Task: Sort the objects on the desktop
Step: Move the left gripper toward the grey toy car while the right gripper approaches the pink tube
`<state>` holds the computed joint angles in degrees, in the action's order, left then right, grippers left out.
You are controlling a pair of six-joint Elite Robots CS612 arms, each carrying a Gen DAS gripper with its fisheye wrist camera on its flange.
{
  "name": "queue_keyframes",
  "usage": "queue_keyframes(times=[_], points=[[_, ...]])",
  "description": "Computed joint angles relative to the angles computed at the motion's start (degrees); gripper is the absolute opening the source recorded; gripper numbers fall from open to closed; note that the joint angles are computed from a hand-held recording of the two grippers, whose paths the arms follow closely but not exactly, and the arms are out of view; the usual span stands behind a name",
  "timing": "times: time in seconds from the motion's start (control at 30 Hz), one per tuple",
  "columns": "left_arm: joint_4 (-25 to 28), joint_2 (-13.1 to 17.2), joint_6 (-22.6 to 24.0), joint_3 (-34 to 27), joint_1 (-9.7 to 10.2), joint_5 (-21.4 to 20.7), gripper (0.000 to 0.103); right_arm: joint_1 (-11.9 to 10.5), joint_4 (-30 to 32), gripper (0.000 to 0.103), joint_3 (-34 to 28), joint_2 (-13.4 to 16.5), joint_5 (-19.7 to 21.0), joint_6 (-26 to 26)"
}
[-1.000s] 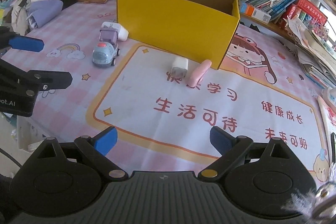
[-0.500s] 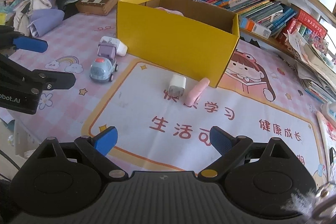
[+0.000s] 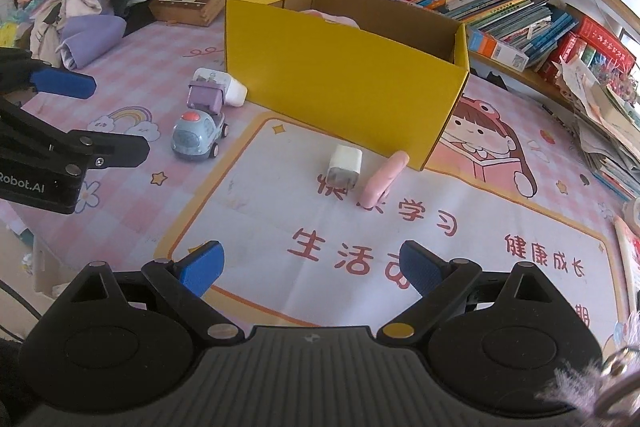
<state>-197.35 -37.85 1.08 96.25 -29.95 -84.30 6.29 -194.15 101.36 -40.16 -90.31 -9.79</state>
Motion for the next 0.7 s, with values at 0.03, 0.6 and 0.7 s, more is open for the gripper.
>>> queue_keyframes(times=[0.03,0.6,0.7], points=[[0.1,0.0,0.0,-0.1,0.00,0.0,0.092,0.0,0.1,0.095,-0.1,0.0,0.0,0.0],[1.1,1.2,-2.9,-2.4,0.06,0.3,0.091,-1.1,3.5,0.084,-2.6,0.7,0.8,-2.0],[1.5,1.4,-3.4,-3.0,-0.07,0.7,0.091,-1.3,4.1,0.083,-3.3,1.0,1.3,-2.6]])
